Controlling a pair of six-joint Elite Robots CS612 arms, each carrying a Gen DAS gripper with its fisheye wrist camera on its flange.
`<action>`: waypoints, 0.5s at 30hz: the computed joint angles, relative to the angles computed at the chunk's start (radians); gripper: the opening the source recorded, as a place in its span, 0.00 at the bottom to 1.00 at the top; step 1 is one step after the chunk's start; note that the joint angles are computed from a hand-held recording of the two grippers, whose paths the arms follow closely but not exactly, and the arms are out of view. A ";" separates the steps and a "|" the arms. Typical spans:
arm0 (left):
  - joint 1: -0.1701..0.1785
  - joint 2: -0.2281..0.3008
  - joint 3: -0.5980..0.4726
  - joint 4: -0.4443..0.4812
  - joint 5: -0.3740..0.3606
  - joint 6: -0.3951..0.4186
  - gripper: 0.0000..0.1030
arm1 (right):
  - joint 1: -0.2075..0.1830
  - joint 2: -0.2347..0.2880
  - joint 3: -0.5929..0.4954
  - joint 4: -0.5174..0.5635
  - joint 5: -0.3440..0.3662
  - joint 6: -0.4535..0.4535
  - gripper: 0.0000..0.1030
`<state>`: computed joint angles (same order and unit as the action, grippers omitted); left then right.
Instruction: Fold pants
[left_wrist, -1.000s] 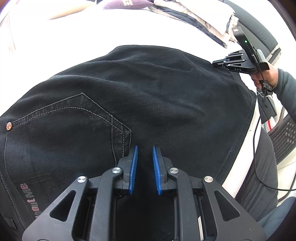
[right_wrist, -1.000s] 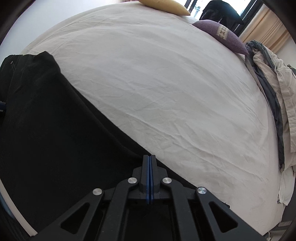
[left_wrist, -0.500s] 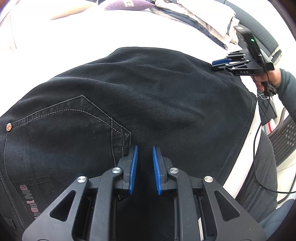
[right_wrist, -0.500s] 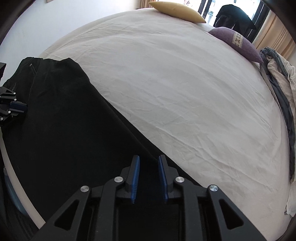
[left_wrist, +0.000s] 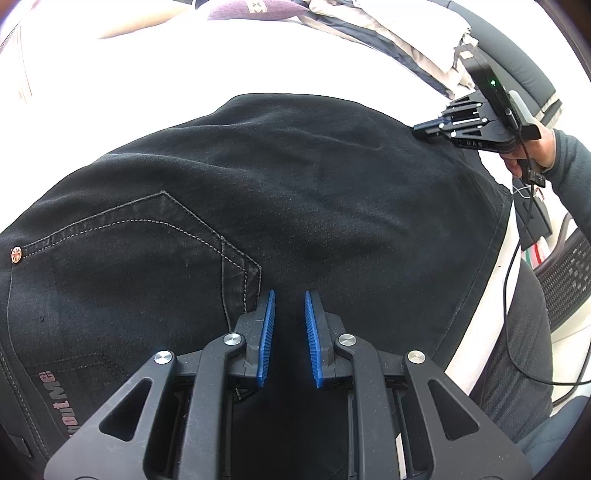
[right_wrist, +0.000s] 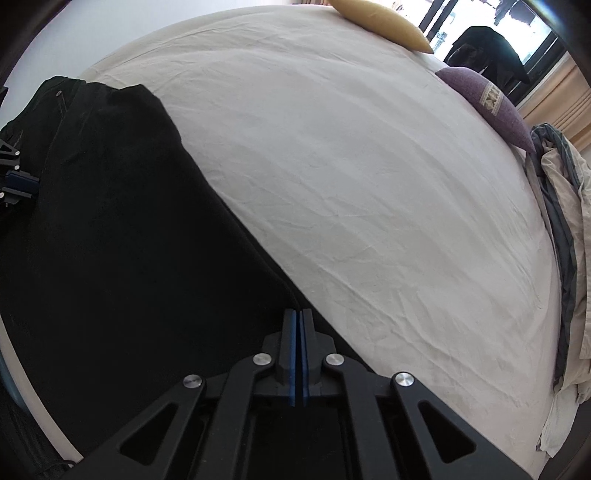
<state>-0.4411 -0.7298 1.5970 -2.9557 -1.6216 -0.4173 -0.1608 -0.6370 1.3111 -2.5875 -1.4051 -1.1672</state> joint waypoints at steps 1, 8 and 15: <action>-0.001 -0.001 0.001 0.001 0.003 -0.001 0.16 | -0.001 0.002 -0.001 -0.010 0.001 0.015 0.01; -0.004 0.007 0.003 -0.024 0.012 0.003 0.16 | 0.006 0.040 -0.015 -0.110 -0.045 0.145 0.05; -0.008 -0.008 0.006 0.002 0.030 -0.003 0.16 | -0.060 -0.028 0.078 -0.179 0.189 0.456 0.09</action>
<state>-0.4488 -0.7373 1.6033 -2.9534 -1.5921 -0.4202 -0.2209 -0.6653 1.3889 -2.7665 -1.2164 -0.7112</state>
